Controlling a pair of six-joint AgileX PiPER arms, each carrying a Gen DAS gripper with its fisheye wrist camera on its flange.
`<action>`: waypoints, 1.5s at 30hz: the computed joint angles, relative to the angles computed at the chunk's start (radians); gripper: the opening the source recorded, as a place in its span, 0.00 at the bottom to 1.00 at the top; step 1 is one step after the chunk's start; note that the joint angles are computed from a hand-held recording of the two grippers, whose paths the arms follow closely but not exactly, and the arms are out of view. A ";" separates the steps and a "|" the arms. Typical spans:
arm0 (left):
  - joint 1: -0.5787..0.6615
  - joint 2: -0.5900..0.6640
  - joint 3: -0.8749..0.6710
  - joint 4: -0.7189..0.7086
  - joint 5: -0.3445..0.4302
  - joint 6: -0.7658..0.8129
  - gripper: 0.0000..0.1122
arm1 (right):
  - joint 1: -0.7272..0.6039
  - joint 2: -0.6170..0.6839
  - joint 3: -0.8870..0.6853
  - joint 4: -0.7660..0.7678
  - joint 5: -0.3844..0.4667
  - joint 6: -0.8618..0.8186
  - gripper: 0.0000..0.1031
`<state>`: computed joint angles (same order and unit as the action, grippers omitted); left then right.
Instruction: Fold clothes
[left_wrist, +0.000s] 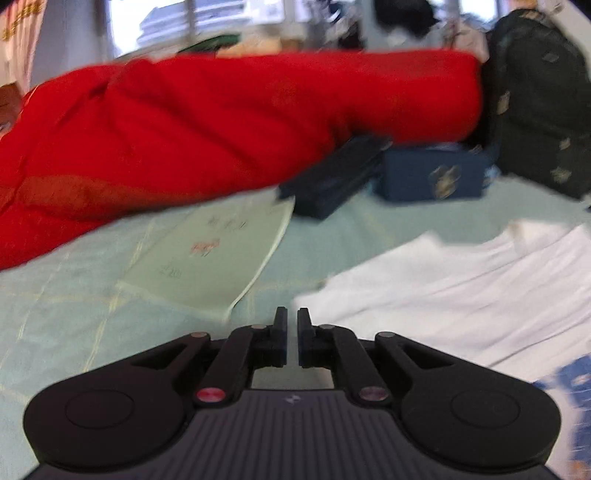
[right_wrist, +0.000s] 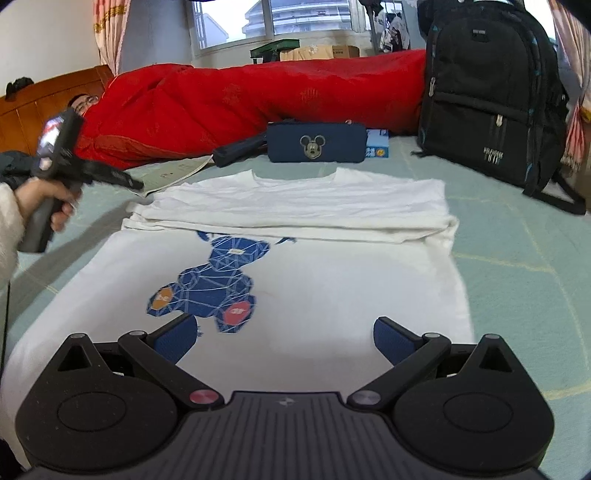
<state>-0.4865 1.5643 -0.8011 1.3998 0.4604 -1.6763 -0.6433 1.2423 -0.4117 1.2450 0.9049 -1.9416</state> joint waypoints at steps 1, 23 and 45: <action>-0.011 -0.013 -0.008 -0.021 -0.022 0.033 0.05 | 0.000 0.010 -0.027 -0.011 0.006 0.005 1.00; -0.090 0.226 -0.238 -0.362 -0.274 0.317 0.37 | 0.179 0.557 -0.459 0.127 -0.082 -0.018 1.00; -0.125 0.255 -0.213 -0.102 -0.143 0.083 0.48 | 0.252 0.831 -0.958 -0.090 0.002 0.599 1.00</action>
